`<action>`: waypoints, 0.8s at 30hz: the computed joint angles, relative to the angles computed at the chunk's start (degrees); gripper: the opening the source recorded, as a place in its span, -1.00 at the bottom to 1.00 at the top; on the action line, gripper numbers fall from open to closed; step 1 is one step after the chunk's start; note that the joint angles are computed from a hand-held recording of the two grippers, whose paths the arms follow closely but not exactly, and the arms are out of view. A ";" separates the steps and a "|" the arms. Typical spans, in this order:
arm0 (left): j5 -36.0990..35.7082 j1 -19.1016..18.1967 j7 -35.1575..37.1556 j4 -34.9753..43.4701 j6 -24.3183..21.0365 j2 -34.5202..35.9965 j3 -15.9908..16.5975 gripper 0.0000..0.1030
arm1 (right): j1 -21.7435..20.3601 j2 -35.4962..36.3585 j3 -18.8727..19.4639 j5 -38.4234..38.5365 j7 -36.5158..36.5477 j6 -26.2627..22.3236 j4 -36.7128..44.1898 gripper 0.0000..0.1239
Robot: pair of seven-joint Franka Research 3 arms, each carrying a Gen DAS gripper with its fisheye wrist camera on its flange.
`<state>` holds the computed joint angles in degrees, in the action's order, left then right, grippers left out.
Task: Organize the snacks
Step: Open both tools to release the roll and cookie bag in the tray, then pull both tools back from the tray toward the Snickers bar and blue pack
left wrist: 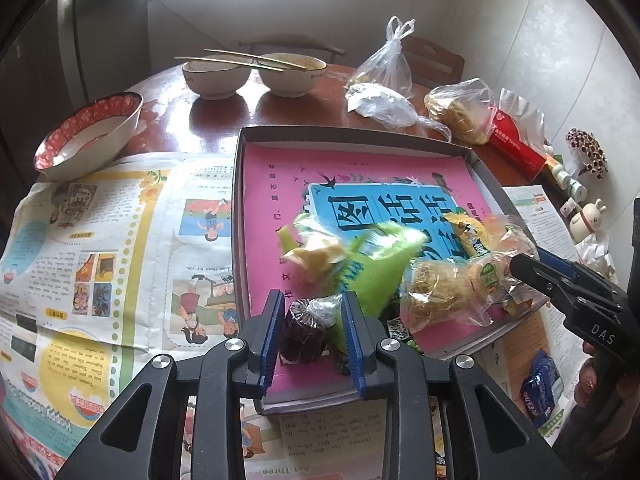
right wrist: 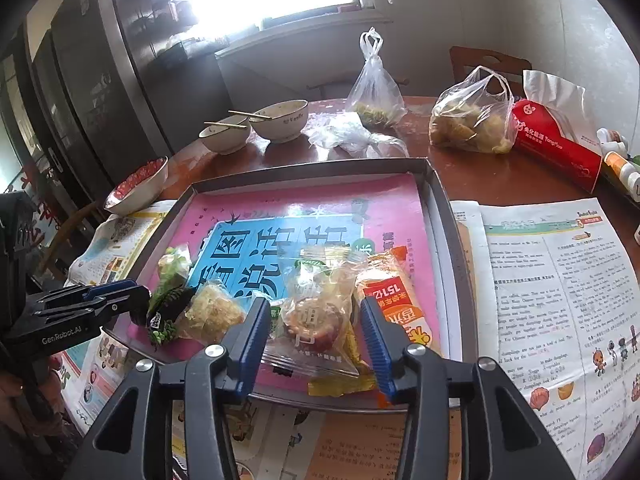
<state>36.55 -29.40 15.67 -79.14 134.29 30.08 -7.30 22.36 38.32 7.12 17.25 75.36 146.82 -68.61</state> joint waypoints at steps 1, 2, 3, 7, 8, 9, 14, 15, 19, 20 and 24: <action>0.02 0.00 -0.01 -0.11 0.15 -0.11 -0.02 -0.40 | -0.02 0.04 0.01 0.04 0.00 0.00 0.08 -0.23; 0.04 -0.02 0.05 -0.13 0.11 -0.16 -0.03 -0.38 | -0.12 -0.14 0.13 0.19 -0.19 0.20 -0.19 -0.22; 0.06 -0.05 0.08 -0.13 0.00 -0.21 -0.04 -0.36 | -0.14 -0.37 0.14 0.27 -0.25 0.45 -0.54 -0.22; 0.33 -0.24 -0.12 -0.27 -0.08 -0.48 -0.04 -0.23 | -0.31 -1.07 0.32 0.73 -0.65 1.28 -1.56 -0.21; 0.41 -0.27 -0.21 -0.26 -0.07 -0.52 -0.03 -0.17 | -0.39 -1.35 0.39 0.92 -0.73 1.67 -1.99 -0.19; 0.55 -0.38 -0.35 -0.26 -0.16 -0.60 -0.01 -0.13 | -0.50 -1.58 0.49 1.11 -0.89 1.91 -2.37 -0.18; 1.27 -0.67 -1.19 -0.46 -0.12 -1.05 -0.01 0.00 | -0.75 -2.60 0.63 1.72 -1.15 2.99 -3.84 -0.10; 1.43 -0.77 -1.45 -0.57 -0.16 -1.21 0.00 0.01 | -0.78 -2.79 0.63 1.83 -1.15 3.23 -4.12 -0.10; 2.35 -1.06 -2.60 -1.54 0.30 -2.12 -0.04 0.07 | -1.06 -3.51 0.84 2.37 -1.50 4.06 -5.09 -0.06; 2.54 -1.06 -2.77 -1.66 0.44 -2.24 -0.09 0.09 | -1.24 -3.78 1.05 2.66 -1.81 4.24 -5.44 -0.05; 3.38 -1.33 -3.33 -2.12 0.56 -2.85 -0.31 0.16 | -1.47 -4.61 1.28 3.28 -2.42 5.08 -6.59 -0.02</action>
<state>39.93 -30.73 12.34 -81.25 134.85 27.23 -7.61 20.89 33.71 8.40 20.53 72.94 151.90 -75.21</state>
